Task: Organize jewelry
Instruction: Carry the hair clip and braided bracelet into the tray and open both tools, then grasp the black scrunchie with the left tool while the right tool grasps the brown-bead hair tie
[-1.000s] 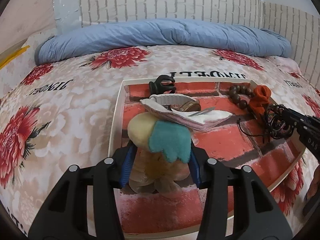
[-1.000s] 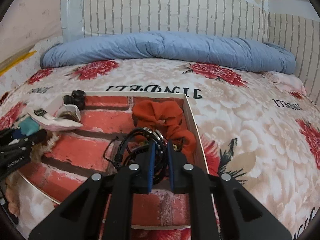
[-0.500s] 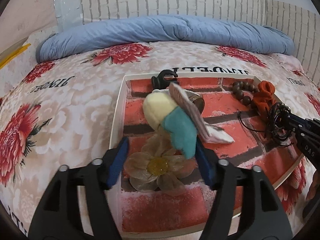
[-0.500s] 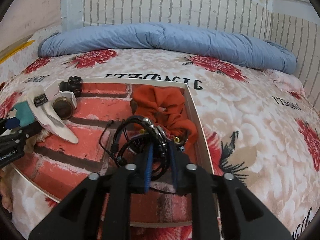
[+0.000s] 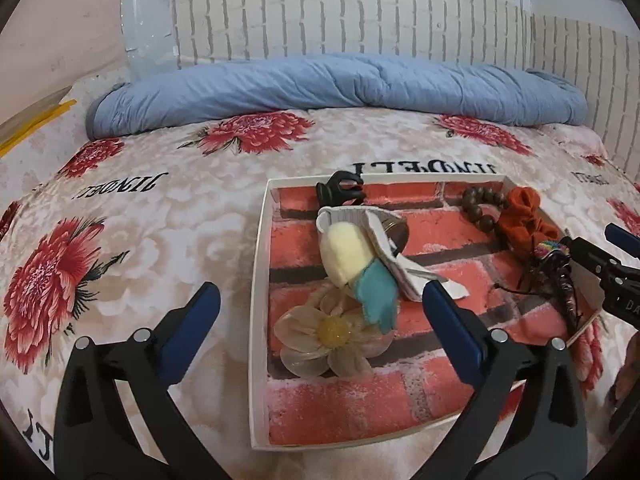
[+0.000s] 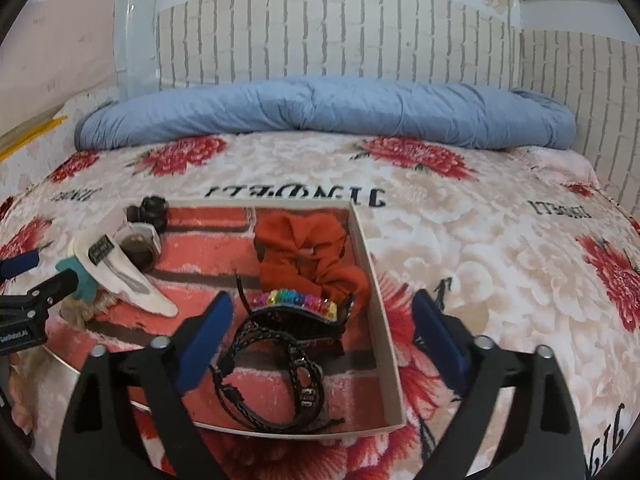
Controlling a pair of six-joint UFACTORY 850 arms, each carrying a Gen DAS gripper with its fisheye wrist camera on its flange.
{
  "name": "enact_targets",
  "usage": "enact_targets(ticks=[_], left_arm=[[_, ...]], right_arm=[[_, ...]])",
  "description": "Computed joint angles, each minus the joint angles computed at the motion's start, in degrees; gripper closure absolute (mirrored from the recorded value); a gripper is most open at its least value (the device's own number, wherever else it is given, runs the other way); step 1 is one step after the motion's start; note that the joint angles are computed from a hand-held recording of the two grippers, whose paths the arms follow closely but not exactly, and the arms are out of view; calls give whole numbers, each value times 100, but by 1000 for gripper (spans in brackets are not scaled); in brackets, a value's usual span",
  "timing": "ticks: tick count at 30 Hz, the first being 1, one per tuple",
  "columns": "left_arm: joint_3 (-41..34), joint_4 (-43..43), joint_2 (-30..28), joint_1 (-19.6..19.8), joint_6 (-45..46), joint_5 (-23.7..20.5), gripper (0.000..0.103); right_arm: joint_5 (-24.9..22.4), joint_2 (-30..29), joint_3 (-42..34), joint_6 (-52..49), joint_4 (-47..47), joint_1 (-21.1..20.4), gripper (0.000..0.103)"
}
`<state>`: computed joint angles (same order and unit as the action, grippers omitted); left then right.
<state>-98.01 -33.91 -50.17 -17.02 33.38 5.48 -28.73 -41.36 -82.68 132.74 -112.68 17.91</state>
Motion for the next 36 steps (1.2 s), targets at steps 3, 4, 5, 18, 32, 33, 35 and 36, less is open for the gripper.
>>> enact_targets(ticks=[3,4,5,18,32,33,35,36], left_arm=[[138,328,114,-5,-294,-1,5],[208,186,162,-16,-136,39,5],[280,-96,216,-34,153,84,5],[2168,-496,1571,-283,516,902,5],[3483,-161,2391,-390,-34,1076,5],[3534,-197,2390,-389,-12,1056,5],[3614,-303,2387,-403,99,1044,5],[3670,-374,2389,-415,177,1052,5]], right_arm=[[-129,110,129,40,-28,36,6],[-159,164,186,66,-32,52,6],[-183,229,257,119,-60,65,5],[-761,1417,1685,150,-66,434,4],[-967,2178,3119,376,66,582,4],[-967,2167,3162,481,18,578,4],[-965,2130,3247,712,-100,580,4],[-926,2093,3272,797,-152,573,4]])
